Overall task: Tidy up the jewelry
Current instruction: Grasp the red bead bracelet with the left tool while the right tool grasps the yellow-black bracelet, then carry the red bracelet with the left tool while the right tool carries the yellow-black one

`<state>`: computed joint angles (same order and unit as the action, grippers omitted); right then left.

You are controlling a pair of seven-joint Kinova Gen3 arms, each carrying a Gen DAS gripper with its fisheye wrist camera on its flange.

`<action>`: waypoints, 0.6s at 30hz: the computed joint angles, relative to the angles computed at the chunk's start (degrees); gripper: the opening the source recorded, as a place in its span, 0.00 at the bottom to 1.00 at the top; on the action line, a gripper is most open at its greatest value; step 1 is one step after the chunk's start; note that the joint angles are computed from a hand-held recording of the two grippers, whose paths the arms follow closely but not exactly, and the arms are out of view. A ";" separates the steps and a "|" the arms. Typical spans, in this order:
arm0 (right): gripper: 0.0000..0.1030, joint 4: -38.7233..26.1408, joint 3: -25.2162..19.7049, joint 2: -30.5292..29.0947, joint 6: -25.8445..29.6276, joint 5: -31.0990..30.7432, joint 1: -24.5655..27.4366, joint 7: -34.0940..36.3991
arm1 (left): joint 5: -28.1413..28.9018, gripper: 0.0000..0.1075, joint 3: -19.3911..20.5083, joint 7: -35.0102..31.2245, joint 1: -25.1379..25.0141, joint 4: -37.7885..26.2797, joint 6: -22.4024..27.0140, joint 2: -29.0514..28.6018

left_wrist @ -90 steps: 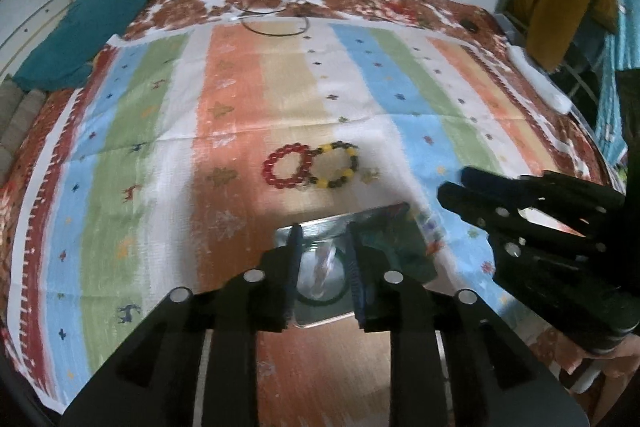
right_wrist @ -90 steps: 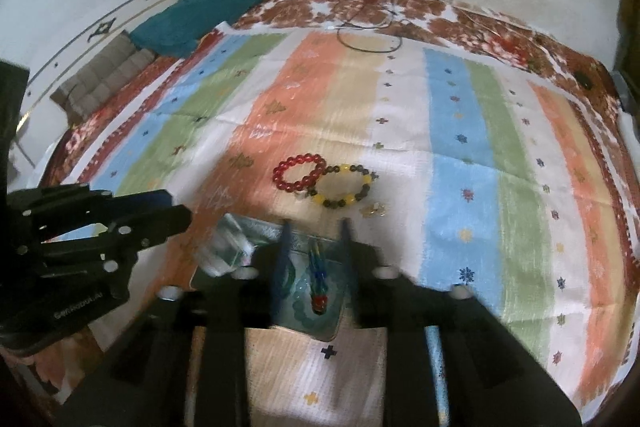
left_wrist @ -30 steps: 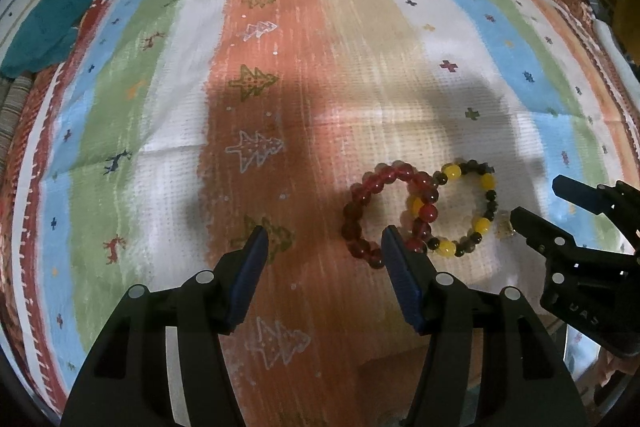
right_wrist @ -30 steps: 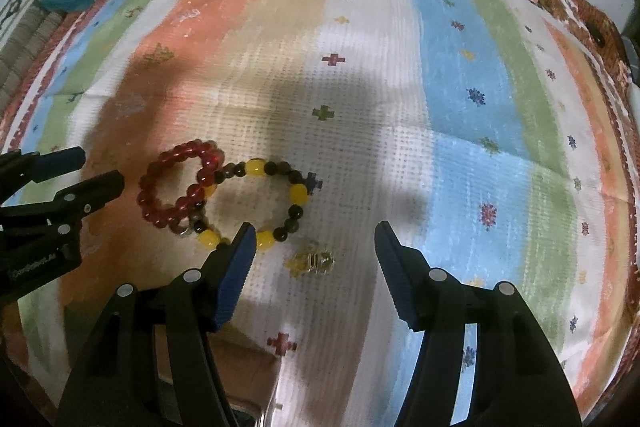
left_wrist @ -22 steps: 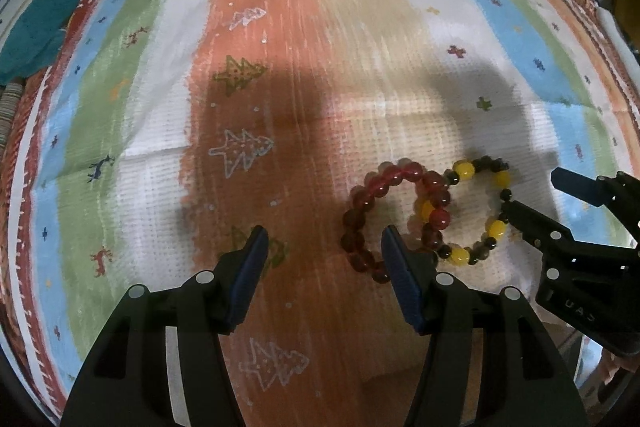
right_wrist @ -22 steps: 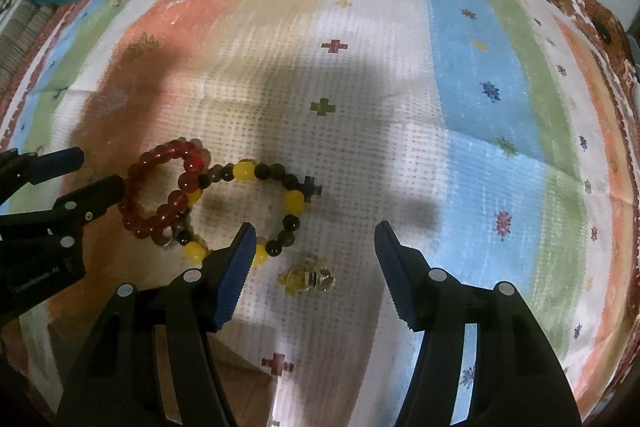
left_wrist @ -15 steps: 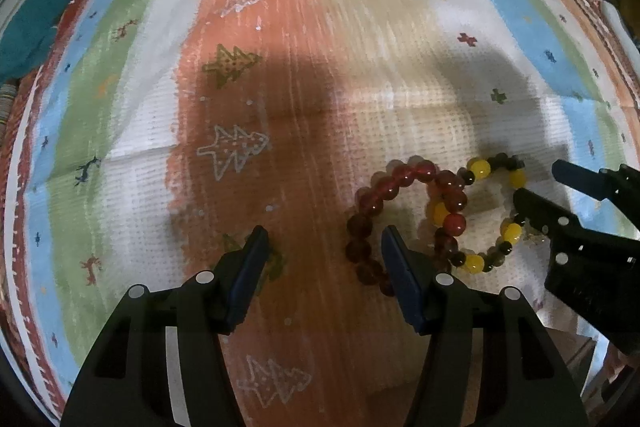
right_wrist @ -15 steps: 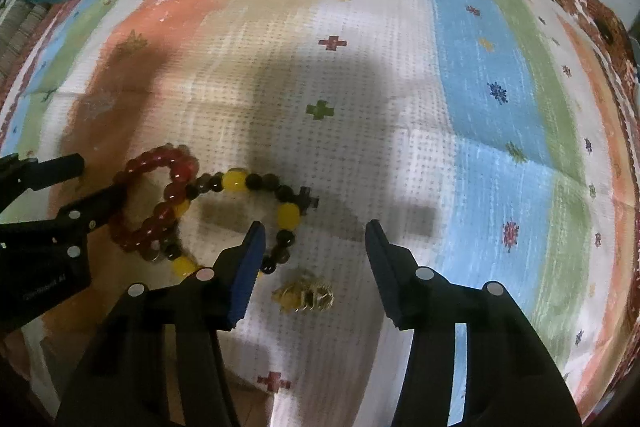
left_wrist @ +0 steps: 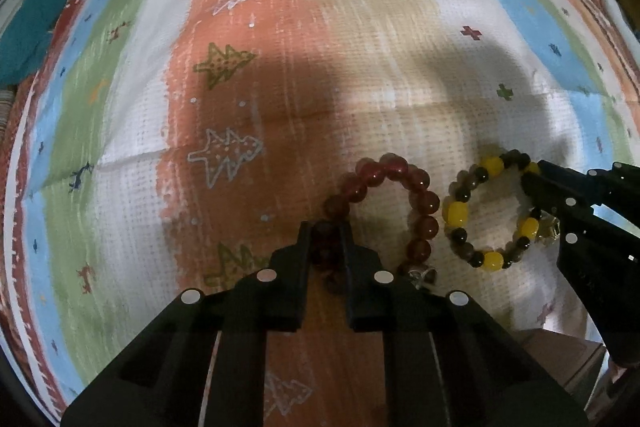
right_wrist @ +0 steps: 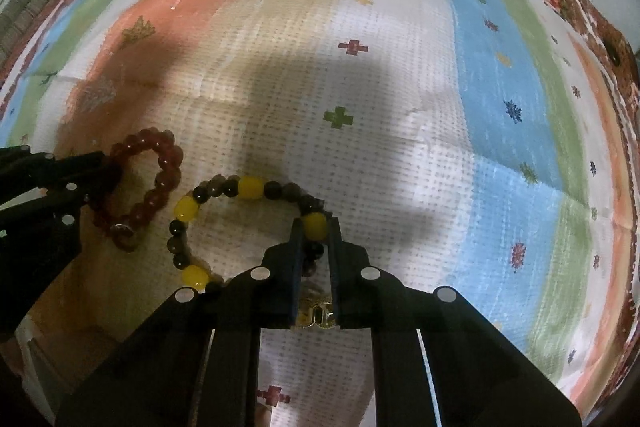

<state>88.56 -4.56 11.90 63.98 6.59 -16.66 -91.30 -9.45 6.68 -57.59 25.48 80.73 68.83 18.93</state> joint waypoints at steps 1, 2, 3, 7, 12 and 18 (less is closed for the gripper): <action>0.12 -0.20 -0.09 -0.26 0.14 -0.03 -0.17 -0.15 | 0.13 0.12 -0.01 0.04 -0.09 0.06 -0.03 -0.19; 0.12 -0.23 -0.11 -0.84 -0.08 -0.09 -0.15 -0.16 | 0.45 0.12 -0.07 0.08 -0.38 0.13 -0.14 -0.51; 0.12 -0.34 -0.16 -1.39 -0.17 -0.33 -0.05 0.00 | 0.62 0.12 -0.10 0.20 -0.55 0.30 -0.34 -0.94; 0.12 0.15 -0.52 -4.04 -1.10 -1.18 0.20 0.53 | 0.13 0.12 0.26 1.50 -0.11 0.36 -0.82 -3.09; 0.12 0.16 -0.54 -6.87 -1.35 -2.88 1.25 1.95 | -1.16 0.12 0.99 2.94 0.45 0.97 -1.22 -6.58; 0.12 0.70 -0.51 -9.07 -2.48 -3.37 1.92 0.33 | -2.67 0.12 2.01 4.87 0.88 1.51 -1.13 -8.84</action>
